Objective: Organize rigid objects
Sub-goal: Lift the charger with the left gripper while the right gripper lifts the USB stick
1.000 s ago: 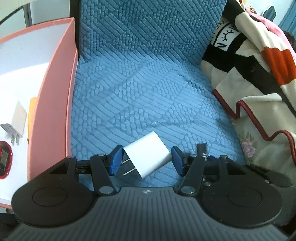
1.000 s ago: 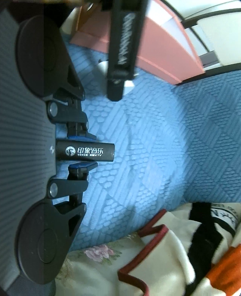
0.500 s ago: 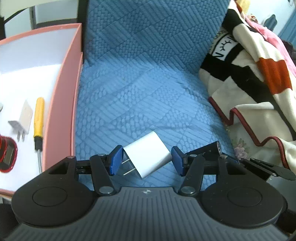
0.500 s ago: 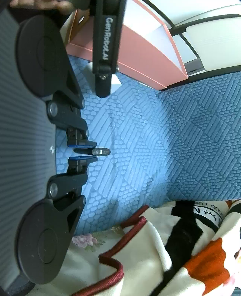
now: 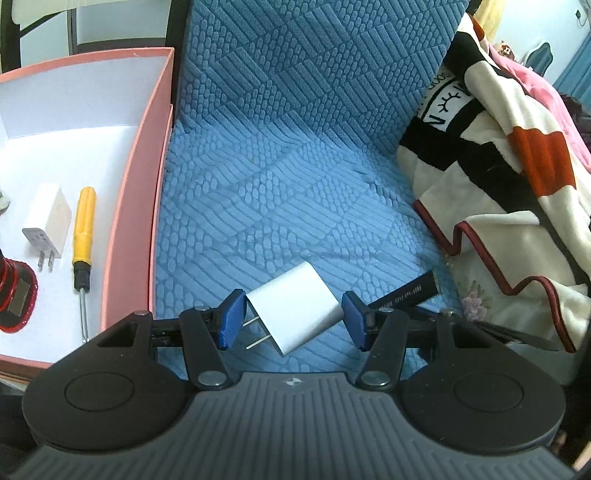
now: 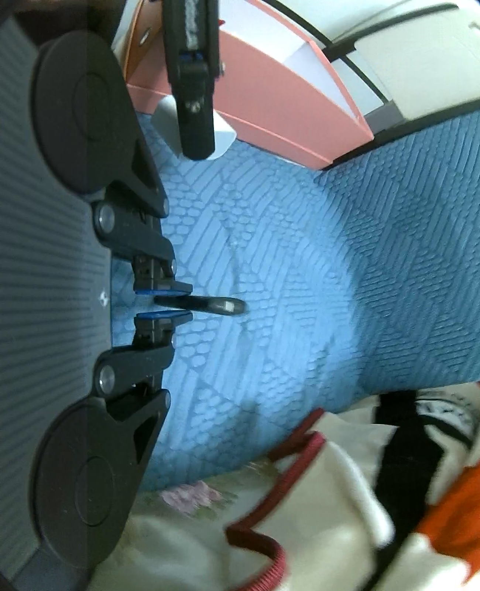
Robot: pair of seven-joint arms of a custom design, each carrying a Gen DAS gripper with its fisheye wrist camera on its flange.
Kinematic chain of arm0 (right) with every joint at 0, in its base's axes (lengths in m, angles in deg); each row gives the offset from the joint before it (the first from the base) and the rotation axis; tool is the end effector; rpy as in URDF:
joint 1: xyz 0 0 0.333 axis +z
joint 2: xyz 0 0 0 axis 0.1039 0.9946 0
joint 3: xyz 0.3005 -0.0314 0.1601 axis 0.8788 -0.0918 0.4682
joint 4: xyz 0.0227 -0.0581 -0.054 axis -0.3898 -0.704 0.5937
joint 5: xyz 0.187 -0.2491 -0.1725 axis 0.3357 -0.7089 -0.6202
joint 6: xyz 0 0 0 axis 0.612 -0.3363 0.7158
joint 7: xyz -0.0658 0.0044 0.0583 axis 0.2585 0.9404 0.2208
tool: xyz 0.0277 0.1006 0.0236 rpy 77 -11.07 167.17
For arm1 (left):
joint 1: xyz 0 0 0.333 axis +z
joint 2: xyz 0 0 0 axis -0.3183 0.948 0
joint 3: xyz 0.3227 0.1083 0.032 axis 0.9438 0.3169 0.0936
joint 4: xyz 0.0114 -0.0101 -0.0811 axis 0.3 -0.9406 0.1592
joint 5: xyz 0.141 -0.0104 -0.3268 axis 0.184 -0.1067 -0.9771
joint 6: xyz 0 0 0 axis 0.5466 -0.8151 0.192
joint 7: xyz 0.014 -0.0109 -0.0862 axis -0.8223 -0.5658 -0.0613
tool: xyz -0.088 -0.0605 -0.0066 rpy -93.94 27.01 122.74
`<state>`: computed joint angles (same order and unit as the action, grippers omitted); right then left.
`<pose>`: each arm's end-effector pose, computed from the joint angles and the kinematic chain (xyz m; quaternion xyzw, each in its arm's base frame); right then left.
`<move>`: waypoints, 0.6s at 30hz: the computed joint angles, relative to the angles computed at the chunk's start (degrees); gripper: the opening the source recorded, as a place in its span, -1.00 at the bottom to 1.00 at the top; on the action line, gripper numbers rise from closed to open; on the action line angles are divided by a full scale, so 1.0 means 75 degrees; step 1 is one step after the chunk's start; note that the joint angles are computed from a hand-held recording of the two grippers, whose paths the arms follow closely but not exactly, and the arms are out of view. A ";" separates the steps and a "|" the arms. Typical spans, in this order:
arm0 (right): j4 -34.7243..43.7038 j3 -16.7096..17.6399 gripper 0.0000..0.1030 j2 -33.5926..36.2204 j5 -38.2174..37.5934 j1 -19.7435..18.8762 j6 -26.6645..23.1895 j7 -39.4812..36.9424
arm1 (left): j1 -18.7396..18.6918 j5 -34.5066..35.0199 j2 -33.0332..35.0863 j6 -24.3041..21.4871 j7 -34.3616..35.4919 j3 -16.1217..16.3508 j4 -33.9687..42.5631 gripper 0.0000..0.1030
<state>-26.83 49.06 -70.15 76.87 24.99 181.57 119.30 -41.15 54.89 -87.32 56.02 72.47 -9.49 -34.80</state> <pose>0.4669 0.2331 0.6315 -0.7923 0.5365 -0.0851 0.2779 0.3952 -0.3580 0.5175 -0.7886 0.5225 -0.2797 0.1640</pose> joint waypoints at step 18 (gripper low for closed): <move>-0.0108 0.0001 -0.26 0.0222 -0.0550 -0.0178 0.0345 0.2111 | 0.0012 0.0243 0.0196 0.0116 -0.0143 0.0040 0.0016 0.21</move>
